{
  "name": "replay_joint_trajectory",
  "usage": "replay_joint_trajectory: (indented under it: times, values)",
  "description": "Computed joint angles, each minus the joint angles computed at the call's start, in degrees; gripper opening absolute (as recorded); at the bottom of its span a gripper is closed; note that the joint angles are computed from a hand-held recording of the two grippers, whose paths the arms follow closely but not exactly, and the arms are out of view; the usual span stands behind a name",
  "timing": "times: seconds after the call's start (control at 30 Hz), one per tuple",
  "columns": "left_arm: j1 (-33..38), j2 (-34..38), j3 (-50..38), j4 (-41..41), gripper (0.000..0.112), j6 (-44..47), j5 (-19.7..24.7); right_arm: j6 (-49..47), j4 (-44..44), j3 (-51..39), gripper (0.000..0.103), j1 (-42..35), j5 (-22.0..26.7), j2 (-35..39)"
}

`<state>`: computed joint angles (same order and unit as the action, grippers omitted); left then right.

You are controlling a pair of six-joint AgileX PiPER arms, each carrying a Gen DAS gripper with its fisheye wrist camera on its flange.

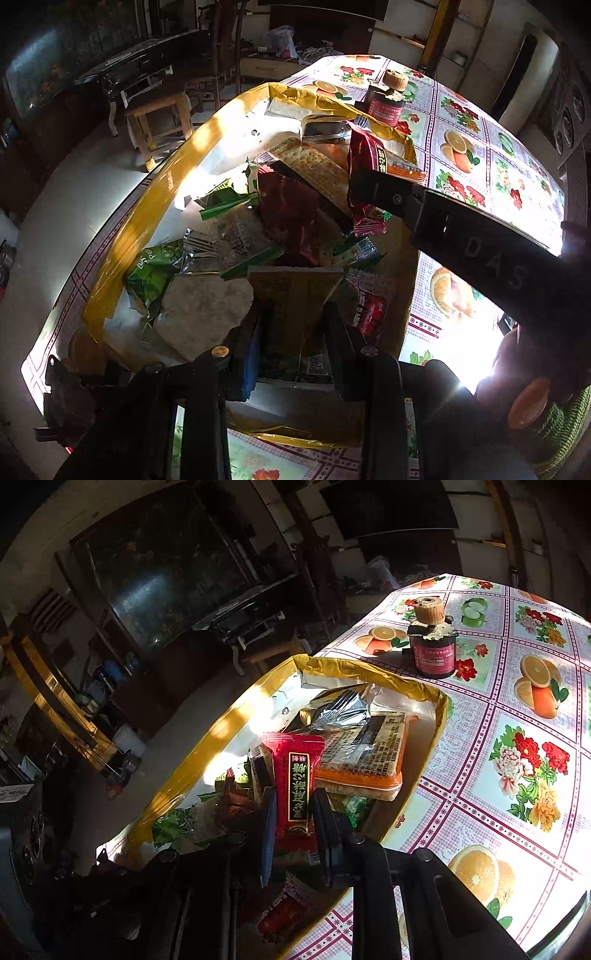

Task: Organize snacks
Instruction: 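Carry the green-and-yellow packet and red bar over the tray with both tools, then open both tools to release the green-and-yellow packet and red bar into the tray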

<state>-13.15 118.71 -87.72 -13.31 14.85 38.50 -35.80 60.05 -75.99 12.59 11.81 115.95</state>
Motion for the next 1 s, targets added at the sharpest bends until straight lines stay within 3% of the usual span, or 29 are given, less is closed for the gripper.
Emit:
replay_joint_trajectory:
  times: [0.3,0.6,0.7,0.77,0.9,1.0]
  values:
    - [0.02,1.76,-1.54,-0.69,0.032,0.11,0.79,5.34,-7.17,-4.35,0.021,-0.44,2.48,2.36]
    - [1.3,0.44,-0.2,-4.99,0.05,3.84,1.64,8.11,-10.93,-3.95,0.025,-0.3,4.05,1.11]
    - [1.38,-1.86,2.77,-5.96,0.063,4.98,0.36,5.71,-9.53,-2.05,0.043,-0.07,3.3,-0.74]
    - [1.19,-4.29,5.86,-5.73,0.066,5.08,-1.7,4.8,-9.94,-0.51,0.06,0.24,2.59,-2.32]
    - [1.43,-9.02,11.56,-5.95,0.069,6.34,-4.78,0.54,-9.07,2.86,0.07,0.4,2.46,-5.77]
    - [1.42,-13.97,17.88,-4.48,0.074,6.35,-9.66,-8.05,-4.47,6.75,0.081,0.88,1.23,-9.23]
